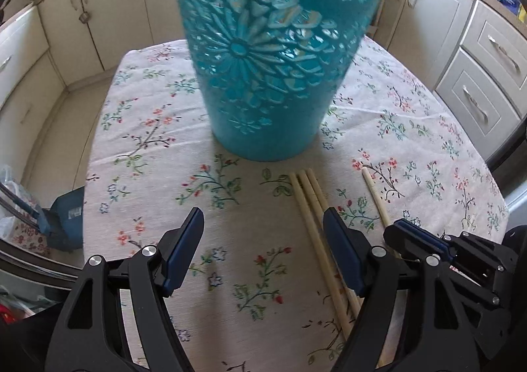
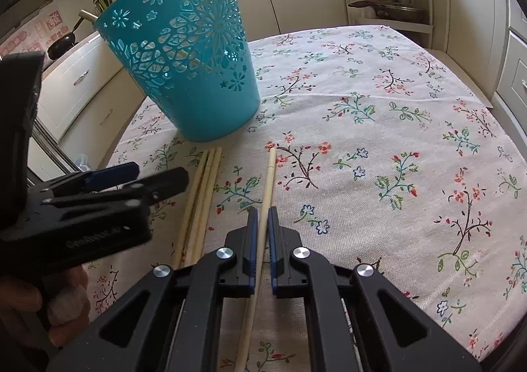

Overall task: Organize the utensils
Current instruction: 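Move the left tool back to the bundle and grasp one chopstick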

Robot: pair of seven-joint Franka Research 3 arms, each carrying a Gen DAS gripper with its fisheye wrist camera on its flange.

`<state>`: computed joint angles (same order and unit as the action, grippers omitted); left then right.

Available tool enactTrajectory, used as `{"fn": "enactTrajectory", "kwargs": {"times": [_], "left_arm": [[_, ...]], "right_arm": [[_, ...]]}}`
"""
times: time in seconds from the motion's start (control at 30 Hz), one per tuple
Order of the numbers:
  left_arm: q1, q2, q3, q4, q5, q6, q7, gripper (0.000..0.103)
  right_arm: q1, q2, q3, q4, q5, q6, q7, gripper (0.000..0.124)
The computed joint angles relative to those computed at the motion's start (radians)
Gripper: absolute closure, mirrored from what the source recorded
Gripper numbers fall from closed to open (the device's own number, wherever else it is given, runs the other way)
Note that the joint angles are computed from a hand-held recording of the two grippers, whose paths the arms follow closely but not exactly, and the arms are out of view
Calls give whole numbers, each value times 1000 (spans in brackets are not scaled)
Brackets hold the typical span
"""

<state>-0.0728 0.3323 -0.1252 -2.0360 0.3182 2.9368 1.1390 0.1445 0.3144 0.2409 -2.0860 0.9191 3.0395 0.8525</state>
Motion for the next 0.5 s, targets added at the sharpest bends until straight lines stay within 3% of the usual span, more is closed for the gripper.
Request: {"fn": "enactTrajectory", "kwargs": {"times": [0.43, 0.5], "left_arm": [[-16, 25, 17, 35, 34, -62, -30, 32], [-41, 28, 41, 43, 76, -71, -56, 32]], "right_arm": [[4, 7, -7, 12, -10, -7, 6, 117], [8, 12, -13, 17, -22, -7, 14, 117]]}}
